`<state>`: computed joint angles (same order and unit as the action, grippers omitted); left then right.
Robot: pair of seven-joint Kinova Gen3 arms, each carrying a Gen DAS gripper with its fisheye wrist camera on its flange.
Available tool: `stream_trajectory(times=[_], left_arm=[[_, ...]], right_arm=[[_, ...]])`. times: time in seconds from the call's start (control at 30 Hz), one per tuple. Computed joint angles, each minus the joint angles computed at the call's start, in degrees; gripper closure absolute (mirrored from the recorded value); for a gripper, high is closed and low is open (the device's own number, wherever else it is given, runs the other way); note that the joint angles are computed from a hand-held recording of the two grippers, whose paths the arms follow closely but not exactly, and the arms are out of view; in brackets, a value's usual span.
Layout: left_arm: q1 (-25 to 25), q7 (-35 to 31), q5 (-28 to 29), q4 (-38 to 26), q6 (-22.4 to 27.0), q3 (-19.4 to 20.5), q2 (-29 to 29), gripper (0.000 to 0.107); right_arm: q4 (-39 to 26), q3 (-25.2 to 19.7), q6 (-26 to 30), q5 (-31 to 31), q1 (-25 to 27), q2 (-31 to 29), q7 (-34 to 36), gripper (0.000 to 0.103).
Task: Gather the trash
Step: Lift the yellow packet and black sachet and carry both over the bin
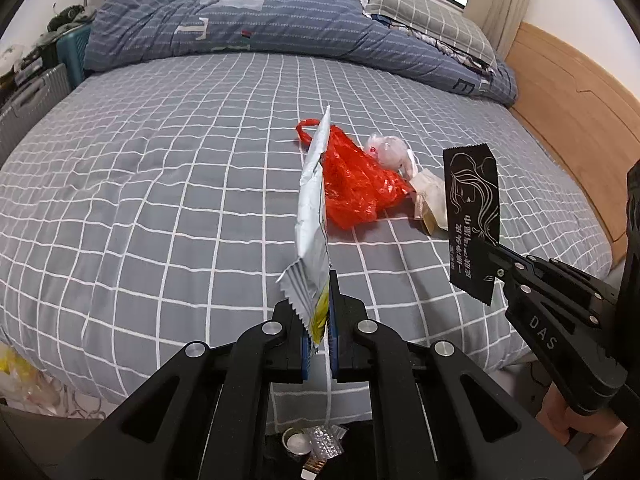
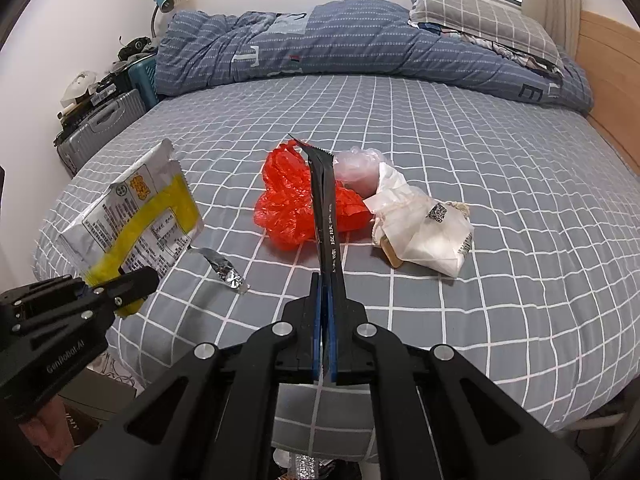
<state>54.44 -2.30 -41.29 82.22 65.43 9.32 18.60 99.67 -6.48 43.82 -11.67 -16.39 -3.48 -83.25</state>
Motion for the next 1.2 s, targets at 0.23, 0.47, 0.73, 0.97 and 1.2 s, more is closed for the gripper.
stream_trajectory(times=[0.23,0.47,0.73,0.97,1.2], left_arm=[[1.36,1.23,0.39,0.41,0.97,0.60,-0.21,0.101],[2.73,2.74,0.42,0.85,1.87,1.35,-0.32,0.101],[4.71,5.32,0.23,1.56,2.37,2.13,-0.68,0.101],[6.42,8.92,-0.09,2.88,3.20,3.18,-1.51,0.101],[7.49,12.78,0.27,5.48,2.77,4.39,-2.32,0.101]], right_arm=[[1.27,-0.25,0.54,0.86,-0.18,-2.22,-1.47,0.101],[3.19,-0.20,1.40,1.52,-0.36,-4.83,-2.56,0.101],[5.43,-0.41,2.65,1.35,-0.70,-8.08,-3.08,0.101],[7.72,-0.90,3.89,1.44,-1.27,-11.10,-4.07,0.101],[10.30,-0.97,5.37,1.44,-1.44,-14.18,-4.66,0.101]])
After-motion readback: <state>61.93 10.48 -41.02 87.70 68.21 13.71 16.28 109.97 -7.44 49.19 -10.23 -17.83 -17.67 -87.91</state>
